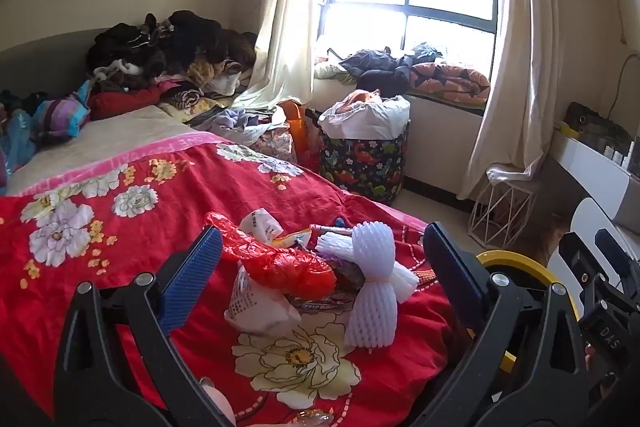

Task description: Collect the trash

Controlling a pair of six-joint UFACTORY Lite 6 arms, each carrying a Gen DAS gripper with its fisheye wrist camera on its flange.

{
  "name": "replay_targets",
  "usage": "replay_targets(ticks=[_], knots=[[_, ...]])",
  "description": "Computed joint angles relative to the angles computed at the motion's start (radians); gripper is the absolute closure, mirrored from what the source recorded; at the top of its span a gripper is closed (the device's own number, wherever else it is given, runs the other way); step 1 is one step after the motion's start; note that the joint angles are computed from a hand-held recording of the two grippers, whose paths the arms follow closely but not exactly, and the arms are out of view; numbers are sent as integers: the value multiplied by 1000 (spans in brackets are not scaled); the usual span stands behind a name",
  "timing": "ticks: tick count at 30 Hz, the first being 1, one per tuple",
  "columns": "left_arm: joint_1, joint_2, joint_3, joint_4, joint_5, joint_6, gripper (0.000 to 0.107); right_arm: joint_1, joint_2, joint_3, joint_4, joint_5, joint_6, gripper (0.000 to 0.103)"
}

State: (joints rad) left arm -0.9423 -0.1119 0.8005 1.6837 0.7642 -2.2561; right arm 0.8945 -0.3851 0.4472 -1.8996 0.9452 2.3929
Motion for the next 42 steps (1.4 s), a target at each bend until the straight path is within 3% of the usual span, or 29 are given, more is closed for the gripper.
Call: replay_targets(ticks=[42], knots=[[-42, 21, 31, -6, 24, 13, 15, -37, 14, -19, -37, -35, 29, 6]])
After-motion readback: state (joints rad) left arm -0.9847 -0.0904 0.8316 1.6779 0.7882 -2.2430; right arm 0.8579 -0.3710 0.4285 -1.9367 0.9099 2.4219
